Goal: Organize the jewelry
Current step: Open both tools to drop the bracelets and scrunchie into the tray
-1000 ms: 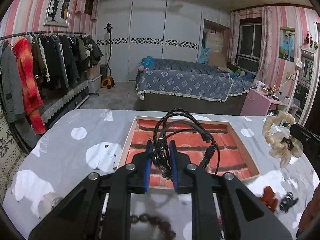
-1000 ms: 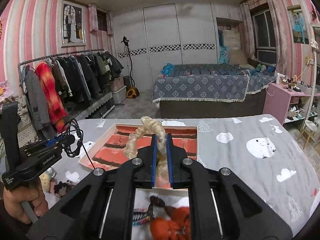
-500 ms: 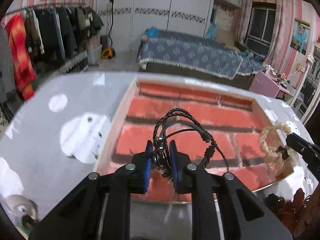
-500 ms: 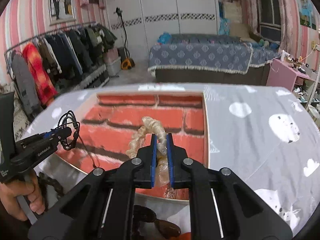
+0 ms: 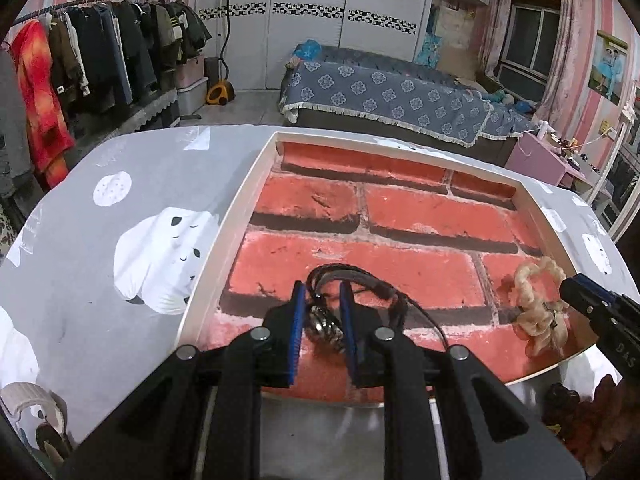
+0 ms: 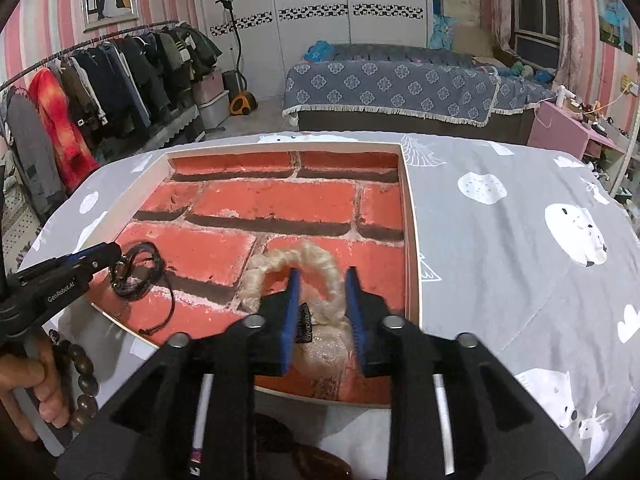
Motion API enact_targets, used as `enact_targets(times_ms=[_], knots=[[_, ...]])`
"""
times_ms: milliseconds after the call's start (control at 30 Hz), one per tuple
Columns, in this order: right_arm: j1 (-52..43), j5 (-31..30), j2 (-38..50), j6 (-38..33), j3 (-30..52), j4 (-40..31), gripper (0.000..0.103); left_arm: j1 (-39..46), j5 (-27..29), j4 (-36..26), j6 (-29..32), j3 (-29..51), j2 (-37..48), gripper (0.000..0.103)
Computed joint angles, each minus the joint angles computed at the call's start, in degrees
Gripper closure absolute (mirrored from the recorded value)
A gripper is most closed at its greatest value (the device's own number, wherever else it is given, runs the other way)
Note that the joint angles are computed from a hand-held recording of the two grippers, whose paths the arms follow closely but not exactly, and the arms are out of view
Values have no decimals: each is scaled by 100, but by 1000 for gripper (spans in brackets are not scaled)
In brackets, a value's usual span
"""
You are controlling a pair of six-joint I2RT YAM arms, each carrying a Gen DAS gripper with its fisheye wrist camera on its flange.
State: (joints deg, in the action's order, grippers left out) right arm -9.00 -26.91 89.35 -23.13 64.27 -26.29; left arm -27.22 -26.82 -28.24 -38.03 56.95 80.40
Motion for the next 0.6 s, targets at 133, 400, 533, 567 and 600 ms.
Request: enact_targets(times_ms=[133,400,533,567,600], knots=[[-47,-63,-134,46,-73,67,68,-139,-177,-10,6,0,-48,85],[-540,-589,-927,-1,56,-177,49,-742,-1318,-849,-123,393,-768,49],[-1210,-1214,-1252,-449,391,-814,49,-1305,-2149,-1835,-361,725,-1267,43],[-1387,-1348,-1307,-574,455,-950,49,-1517,-2408,-2203,-535,810,-1403,43],[-1681,-1569,-1385,-775,526,-1140,47,-1718,-2618,-2558,-745,888,-1504,42]])
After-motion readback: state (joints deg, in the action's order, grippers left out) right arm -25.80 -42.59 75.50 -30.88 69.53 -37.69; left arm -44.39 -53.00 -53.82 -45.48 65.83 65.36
